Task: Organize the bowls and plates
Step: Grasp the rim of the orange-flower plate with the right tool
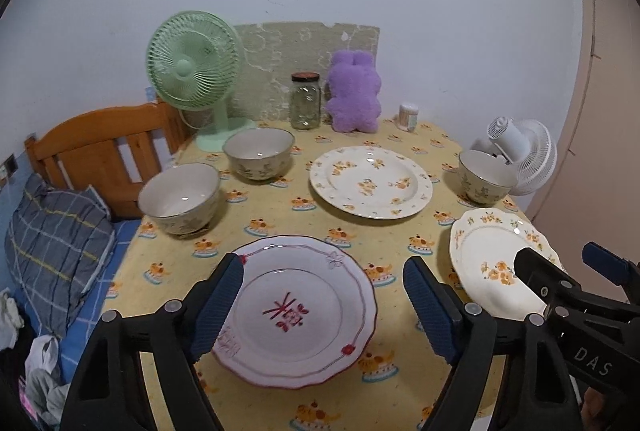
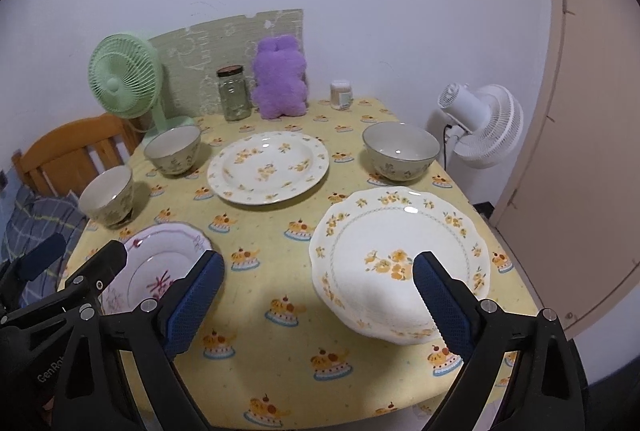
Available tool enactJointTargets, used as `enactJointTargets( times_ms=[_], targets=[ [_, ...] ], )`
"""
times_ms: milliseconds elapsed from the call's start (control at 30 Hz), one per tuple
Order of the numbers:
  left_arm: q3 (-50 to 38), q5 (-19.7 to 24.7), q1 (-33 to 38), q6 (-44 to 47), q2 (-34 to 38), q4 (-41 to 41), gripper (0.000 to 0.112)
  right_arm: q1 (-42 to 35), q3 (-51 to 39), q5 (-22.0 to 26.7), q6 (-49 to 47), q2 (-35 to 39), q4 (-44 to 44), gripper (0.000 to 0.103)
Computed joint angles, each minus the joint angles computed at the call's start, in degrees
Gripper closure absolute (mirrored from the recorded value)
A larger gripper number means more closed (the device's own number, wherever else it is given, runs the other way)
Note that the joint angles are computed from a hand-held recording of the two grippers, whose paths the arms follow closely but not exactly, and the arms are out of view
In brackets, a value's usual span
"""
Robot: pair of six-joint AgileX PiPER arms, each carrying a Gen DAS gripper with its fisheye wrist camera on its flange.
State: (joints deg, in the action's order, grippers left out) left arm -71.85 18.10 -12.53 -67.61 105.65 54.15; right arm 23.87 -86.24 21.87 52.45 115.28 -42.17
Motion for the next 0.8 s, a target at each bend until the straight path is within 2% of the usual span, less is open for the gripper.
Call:
enactJointTargets(
  times_ms=[300, 433, 633, 733, 800],
  targets=[
    [-13.1, 2.9, -1.5, 21.5, 8.9, -19.7, 0.035, -3.2, -5.7, 3.7, -3.7, 3.9, 4.7, 0.010],
    [-21.2, 7.1, -3.9, 24.5, 14.4, -22.1, 0.037, -6.7, -8.6, 3.7, -10.9, 6.1, 11.1, 0.011],
    [-38.8, 17.2, -6.8, 29.5, 24.8, -28.2, 0.040, -12.9, -18.5, 7.2, -30.7, 12.4, 27.6, 0.014],
    [-49.1, 23.0, -8.2, 30.9, 30.7, -30.5, 0.041, -15.4, -24.3, 9.7, -37.7, 15.8, 32.6, 0.014],
    [-59.5, 29.1, -8.9, 33.0, 36.5, -33.0, 0.042, -16.9, -29.2, 12.5, -41.5, 18.8, 35.1, 0.015]
  ],
)
